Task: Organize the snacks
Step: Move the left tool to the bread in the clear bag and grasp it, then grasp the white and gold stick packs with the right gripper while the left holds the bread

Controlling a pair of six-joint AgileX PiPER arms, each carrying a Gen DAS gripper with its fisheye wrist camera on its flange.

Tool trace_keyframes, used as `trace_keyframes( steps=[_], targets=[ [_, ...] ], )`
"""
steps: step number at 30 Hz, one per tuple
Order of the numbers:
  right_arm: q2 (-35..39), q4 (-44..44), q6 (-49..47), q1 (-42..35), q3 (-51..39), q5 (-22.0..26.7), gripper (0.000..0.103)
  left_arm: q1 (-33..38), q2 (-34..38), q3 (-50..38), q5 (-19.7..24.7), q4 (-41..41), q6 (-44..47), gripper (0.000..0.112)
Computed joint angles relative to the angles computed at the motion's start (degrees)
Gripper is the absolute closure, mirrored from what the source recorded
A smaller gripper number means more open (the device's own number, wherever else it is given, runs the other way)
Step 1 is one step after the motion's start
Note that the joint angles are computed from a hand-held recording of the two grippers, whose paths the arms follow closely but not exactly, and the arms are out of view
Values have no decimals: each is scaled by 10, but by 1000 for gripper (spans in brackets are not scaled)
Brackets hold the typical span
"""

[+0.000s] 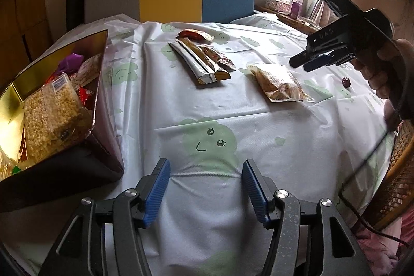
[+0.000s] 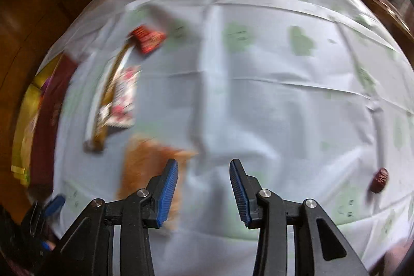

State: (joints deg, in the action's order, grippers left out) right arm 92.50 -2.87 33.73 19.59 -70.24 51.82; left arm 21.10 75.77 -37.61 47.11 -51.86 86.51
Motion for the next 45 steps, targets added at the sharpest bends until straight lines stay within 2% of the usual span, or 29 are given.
trace_keyframes(
  steps=[4, 8, 15, 20, 27, 32, 33, 39, 45],
  targets=[
    [-12, -31, 54, -25, 13, 1, 61, -38, -5, -23, -10, 58, -89, 53],
    [-19, -43, 87, -46, 19, 13, 61, -85, -6, -51, -8, 79, -144, 53],
    [-44, -51, 104, -48, 27, 17, 61, -213, 49, -150, 6, 118, -290, 53],
    [-54, -57, 117, -54, 26, 11, 61, -298, 97, -206, -11, 163, -392, 53],
    [-70, -51, 124, -73, 33, 0, 61, -369, 161, -272, -13, 225, -495, 46],
    [-71, -46, 119, -78, 32, -2, 61, -416, 191, -285, -48, 300, -575, 44],
    [-71, -45, 118, -78, 32, -2, 61, -423, 184, -272, -71, 305, -574, 52],
    [-70, -41, 112, -79, 33, -2, 61, -402, 123, -188, -136, 272, -494, 52],
    [-51, -42, 94, -61, 22, 11, 61, -313, 35, -96, -151, 207, -371, 52]
  ],
)
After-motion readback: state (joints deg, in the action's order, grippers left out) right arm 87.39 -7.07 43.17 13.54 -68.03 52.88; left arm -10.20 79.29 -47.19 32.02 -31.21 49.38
